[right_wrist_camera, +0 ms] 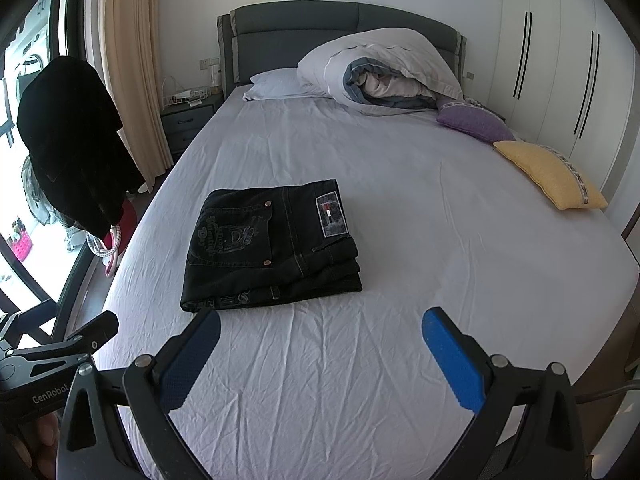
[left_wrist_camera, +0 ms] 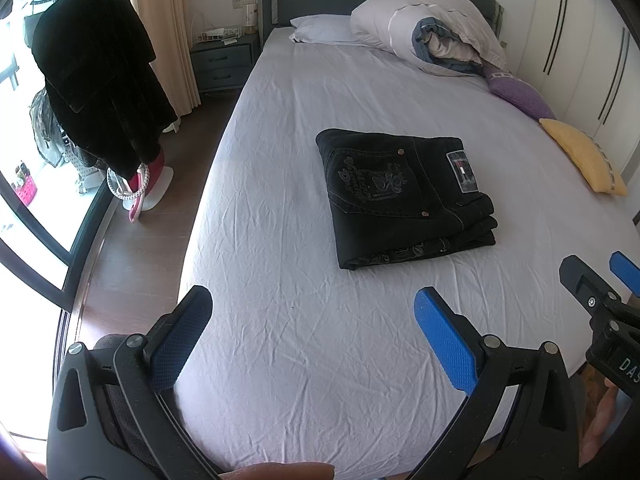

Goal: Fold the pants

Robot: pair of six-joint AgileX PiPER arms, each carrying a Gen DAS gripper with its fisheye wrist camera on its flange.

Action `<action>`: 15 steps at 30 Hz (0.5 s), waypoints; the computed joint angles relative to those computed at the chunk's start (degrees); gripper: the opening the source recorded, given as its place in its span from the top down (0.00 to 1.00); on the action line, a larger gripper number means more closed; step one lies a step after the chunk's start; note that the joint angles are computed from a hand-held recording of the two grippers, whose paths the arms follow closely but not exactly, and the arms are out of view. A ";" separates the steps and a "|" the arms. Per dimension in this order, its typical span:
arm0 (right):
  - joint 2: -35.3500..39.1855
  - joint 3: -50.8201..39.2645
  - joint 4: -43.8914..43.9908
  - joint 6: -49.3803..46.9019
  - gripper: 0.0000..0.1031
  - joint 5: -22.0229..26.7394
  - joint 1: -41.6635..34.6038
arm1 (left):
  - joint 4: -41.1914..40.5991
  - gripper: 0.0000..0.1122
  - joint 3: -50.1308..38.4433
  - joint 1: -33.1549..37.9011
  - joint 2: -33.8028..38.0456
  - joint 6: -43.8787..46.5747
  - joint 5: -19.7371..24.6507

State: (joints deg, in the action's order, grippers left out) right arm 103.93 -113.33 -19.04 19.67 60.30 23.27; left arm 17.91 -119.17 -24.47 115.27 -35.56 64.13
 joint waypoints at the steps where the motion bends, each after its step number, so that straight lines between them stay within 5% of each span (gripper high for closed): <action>1: 0.03 -0.10 0.02 -0.05 0.00 0.04 -0.03 | -0.01 0.08 0.02 -0.02 -0.01 0.00 0.00; 15: 0.12 -0.34 0.24 -0.39 0.00 0.17 -0.21 | -0.04 0.08 0.44 -0.03 -0.19 -0.09 -0.30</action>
